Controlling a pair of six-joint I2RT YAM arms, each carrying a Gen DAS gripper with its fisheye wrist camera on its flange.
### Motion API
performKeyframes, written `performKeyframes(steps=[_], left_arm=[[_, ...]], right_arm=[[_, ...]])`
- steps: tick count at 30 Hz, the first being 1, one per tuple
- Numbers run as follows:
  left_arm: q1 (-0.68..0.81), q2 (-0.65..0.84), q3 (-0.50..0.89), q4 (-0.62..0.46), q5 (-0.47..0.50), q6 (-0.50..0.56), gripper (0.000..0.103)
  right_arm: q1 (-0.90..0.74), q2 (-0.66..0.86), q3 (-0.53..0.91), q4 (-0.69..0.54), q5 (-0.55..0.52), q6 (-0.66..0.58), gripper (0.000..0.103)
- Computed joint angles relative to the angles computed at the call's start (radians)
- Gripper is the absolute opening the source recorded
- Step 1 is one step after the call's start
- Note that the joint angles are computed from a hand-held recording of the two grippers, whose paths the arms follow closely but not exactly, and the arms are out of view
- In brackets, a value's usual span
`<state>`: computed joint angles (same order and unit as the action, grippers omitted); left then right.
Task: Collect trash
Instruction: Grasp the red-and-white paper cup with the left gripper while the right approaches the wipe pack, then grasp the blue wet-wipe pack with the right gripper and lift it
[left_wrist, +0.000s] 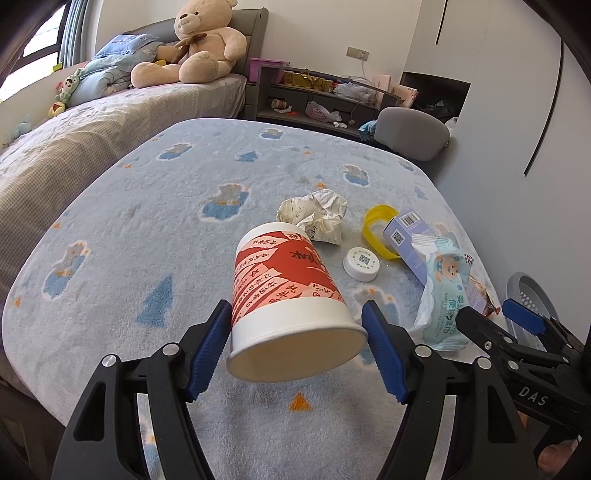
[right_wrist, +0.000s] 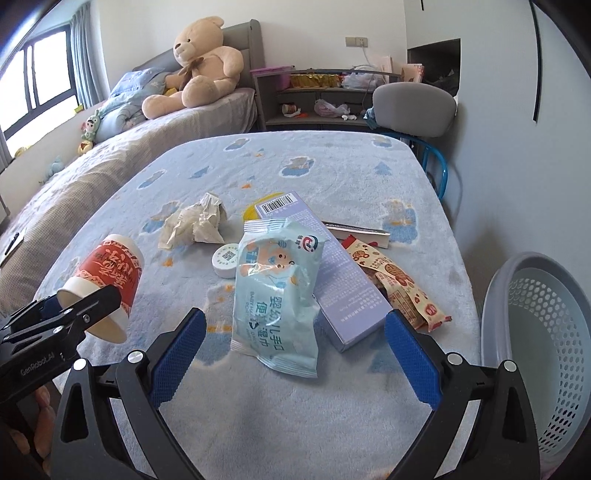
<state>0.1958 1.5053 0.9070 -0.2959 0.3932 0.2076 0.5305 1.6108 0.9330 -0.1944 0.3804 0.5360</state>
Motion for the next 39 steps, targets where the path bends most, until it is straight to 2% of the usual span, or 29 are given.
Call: performKeyframes(steps=[9,11,18,29,39], left_arm=[[0.018,0.03,0.013,0.004,0.001,0.004,0.069],[0.022,0.042,0.018,0.003,0.002,0.003,0.069],[0.032,0.049,0.023,0.0,0.009,0.011,0.069],[0.04,-0.033,-0.014,-0.032,0.028,0.04,0.069],[-0.069,-0.186,-0.073,-0.094,0.029,0.033,0.069]], right_arm=[[0.008,0.175,0.159,-0.099,0.066,0.024,0.093],[0.012,0.191,0.177,-0.116,0.082,0.028,0.088],[0.032,0.192,0.19,-0.124,0.114,0.016,0.056],[0.062,0.067,0.105,-0.109,0.116,0.047,0.056],[0.052,-0.232,-0.104,-0.179,0.157,0.137,0.056]])
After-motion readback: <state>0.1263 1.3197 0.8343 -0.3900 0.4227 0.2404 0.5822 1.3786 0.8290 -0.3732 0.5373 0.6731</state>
